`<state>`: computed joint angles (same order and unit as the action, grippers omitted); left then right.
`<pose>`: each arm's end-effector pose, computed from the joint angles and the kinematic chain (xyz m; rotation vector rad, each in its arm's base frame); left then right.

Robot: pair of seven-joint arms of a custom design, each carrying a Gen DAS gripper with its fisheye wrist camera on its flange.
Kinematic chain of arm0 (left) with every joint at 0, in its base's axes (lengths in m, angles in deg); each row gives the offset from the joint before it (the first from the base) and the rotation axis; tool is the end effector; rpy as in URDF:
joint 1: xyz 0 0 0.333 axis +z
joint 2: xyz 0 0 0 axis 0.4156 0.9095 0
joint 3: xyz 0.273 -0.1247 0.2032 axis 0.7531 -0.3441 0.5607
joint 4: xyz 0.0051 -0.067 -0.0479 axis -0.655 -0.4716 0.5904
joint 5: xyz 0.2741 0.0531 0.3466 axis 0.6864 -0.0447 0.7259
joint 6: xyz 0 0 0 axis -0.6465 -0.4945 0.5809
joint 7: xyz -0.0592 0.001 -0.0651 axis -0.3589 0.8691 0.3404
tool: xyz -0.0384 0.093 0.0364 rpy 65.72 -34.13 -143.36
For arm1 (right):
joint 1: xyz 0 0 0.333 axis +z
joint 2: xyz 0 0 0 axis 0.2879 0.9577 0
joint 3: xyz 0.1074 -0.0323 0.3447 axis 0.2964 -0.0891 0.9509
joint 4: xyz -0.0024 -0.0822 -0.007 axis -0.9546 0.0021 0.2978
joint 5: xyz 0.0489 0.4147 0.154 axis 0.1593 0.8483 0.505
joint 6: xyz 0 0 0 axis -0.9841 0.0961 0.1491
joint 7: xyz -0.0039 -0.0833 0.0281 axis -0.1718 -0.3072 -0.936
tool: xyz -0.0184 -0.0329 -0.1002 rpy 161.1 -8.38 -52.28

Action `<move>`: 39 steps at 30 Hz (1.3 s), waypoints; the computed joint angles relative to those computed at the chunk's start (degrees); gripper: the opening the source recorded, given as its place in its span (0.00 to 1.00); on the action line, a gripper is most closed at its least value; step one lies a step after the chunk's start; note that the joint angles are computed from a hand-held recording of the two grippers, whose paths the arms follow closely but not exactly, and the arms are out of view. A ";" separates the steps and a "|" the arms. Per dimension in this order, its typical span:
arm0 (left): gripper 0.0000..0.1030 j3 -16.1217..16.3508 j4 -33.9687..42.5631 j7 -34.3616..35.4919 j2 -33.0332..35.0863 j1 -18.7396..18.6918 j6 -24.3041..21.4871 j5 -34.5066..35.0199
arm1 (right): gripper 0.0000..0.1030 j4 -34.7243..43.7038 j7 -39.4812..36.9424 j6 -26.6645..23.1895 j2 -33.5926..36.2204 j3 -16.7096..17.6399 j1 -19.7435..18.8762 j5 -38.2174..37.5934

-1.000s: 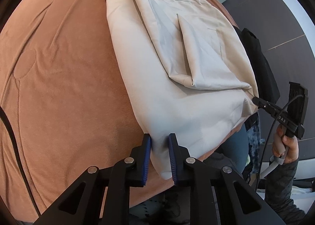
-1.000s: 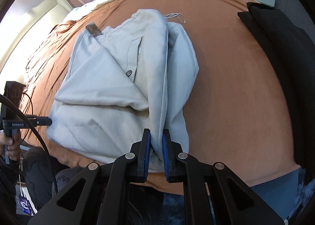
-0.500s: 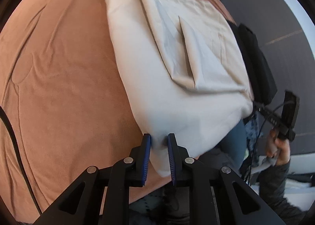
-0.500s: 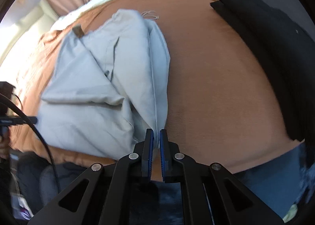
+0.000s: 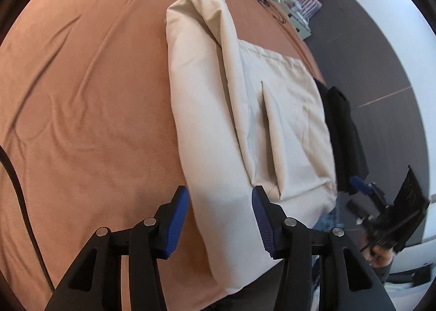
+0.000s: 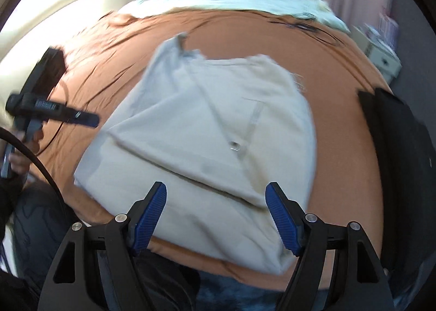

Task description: Fold large clothes

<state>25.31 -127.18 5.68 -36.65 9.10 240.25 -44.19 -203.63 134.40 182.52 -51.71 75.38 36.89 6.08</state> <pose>0.6074 -0.3854 0.4028 1.8457 -1.9488 0.9198 0.4127 0.1632 0.5961 -2.1390 1.5000 -0.5270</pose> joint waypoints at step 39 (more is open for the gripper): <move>0.29 -2.70 -2.70 8.33 1.32 -0.41 11.73 -12.15 | 0.01 9.46 2.51 9.38 11.54 -1.35 -4.58 1.53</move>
